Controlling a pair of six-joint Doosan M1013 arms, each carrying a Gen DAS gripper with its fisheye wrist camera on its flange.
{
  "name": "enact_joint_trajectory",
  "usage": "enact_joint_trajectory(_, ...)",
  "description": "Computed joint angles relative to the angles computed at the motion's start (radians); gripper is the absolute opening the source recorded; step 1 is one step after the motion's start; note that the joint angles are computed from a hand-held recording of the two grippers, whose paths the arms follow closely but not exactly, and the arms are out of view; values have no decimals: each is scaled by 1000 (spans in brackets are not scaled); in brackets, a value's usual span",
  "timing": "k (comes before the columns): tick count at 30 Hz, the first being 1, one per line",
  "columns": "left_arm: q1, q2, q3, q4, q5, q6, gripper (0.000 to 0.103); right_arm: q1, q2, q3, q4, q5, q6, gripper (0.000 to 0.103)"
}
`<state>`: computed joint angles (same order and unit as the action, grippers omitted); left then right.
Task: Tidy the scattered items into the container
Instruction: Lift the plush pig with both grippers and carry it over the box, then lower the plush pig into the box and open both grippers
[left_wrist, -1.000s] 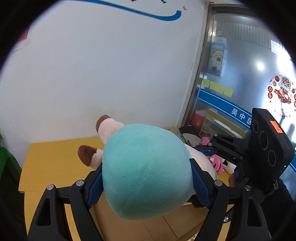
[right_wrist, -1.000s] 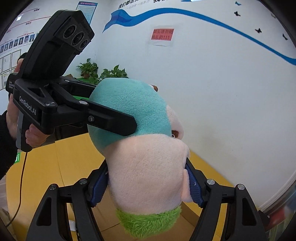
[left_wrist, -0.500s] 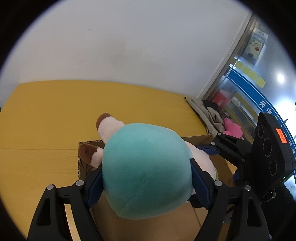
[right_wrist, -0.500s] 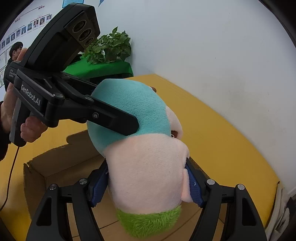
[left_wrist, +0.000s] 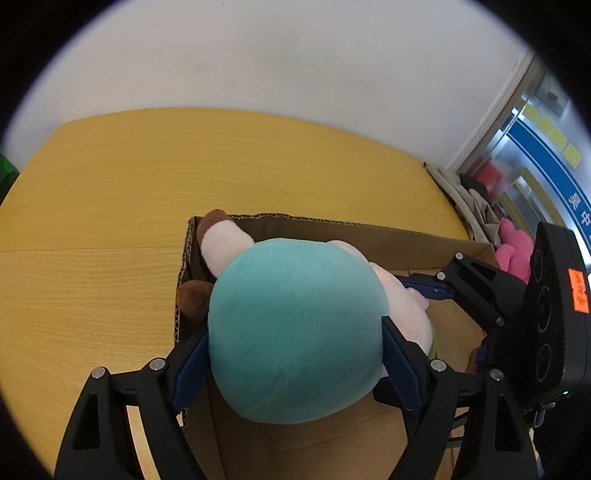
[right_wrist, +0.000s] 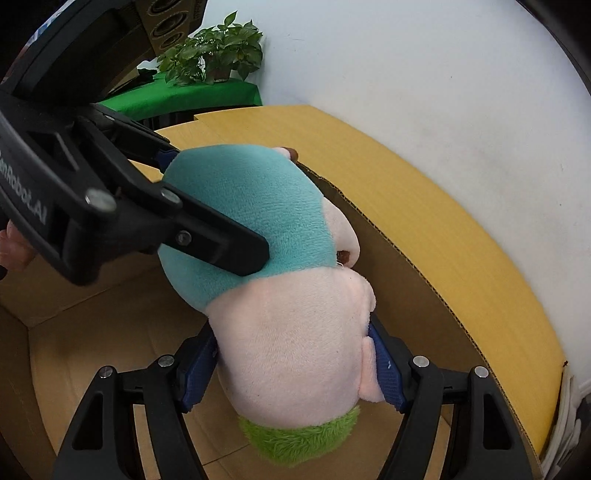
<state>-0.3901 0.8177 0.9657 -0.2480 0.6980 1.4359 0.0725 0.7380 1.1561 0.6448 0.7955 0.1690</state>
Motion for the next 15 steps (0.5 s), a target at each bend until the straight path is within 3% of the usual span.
enact_joint_trajectory(8,-15,-100,131,93,-117,-78,84,-9,-24,50,9,-82,-15,84)
enact_joint_trajectory(12,-34,-158,225,124,-143,-45,84,-4,-44,95,6,-152,-49,94)
enact_joint_trajectory(15,-44,-202,308,82,-167,16,84,4,-52,108,-8,-177,-16,95)
